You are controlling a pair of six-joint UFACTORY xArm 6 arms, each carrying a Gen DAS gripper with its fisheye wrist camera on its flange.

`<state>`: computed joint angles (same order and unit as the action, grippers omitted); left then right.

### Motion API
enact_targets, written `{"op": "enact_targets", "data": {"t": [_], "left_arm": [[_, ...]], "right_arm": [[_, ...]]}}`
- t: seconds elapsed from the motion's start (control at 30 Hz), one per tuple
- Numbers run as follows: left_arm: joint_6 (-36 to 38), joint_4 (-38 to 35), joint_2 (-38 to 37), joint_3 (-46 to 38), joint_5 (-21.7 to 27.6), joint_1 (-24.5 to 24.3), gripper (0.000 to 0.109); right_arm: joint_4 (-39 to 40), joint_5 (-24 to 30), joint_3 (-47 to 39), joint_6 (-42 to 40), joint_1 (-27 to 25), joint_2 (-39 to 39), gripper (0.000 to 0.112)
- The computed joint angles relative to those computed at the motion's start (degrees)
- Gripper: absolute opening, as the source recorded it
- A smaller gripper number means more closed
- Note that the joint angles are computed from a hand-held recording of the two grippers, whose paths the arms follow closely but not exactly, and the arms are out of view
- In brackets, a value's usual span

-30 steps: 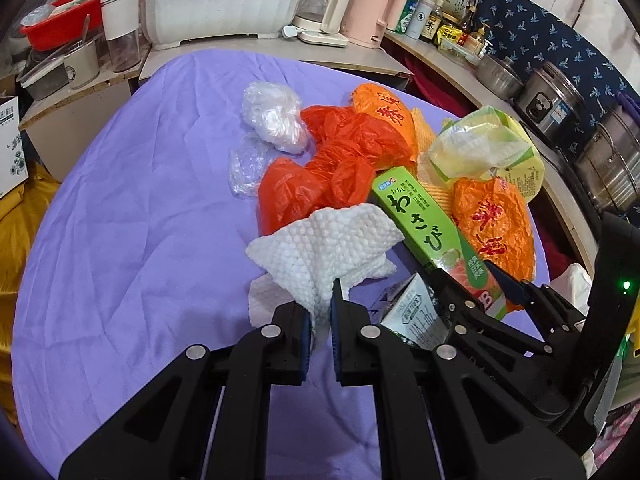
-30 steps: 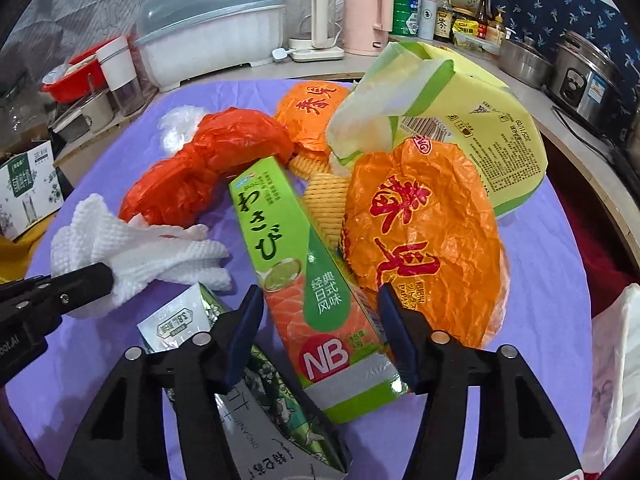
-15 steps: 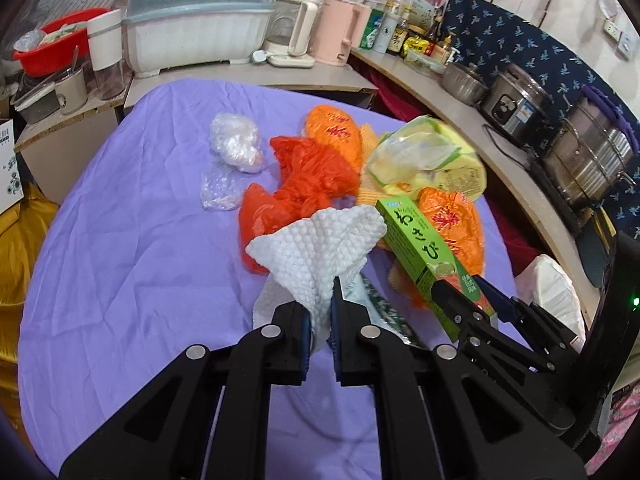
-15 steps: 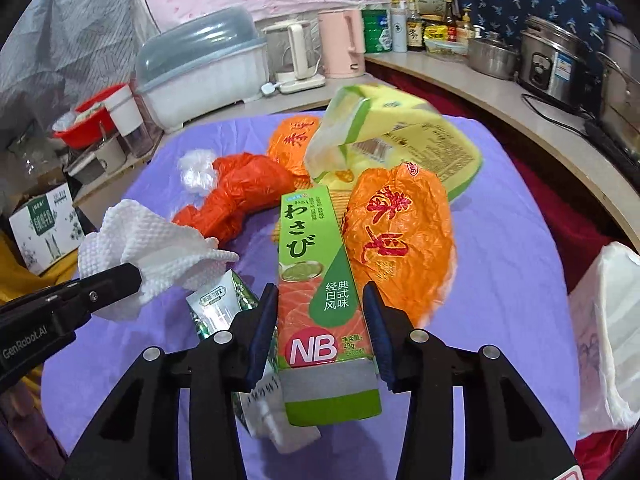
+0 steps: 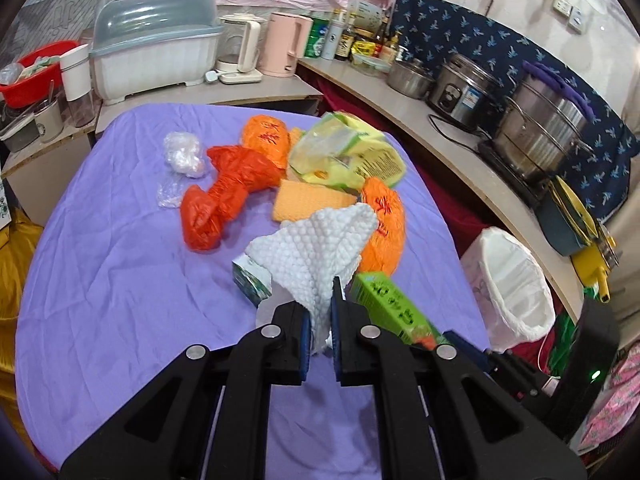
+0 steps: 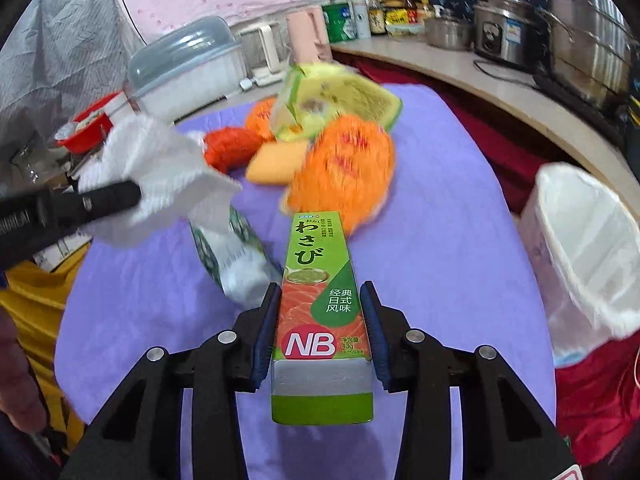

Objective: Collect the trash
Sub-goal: 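Lift and carry the towel and wasabi box over the white trash bin with both tools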

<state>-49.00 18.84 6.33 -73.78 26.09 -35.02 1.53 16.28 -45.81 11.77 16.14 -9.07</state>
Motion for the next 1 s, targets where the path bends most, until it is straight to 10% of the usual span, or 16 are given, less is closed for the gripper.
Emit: {"op": "enact_targets", "data": {"t": [0.5, 1.0], "left_arm": [[-1.39, 2.16, -0.58, 0.96, 2.76, -3.72, 0.008], [1.73, 2.58, 5.55, -9.38, 4.95, -7.24, 0.008]], "right_arm": [[-2.13, 1.02, 3.71, 2.66, -0.05, 2.72, 0.040], [-1.98, -2.64, 9.78, 4.11, -7.97, -12.66, 0.037]]}}
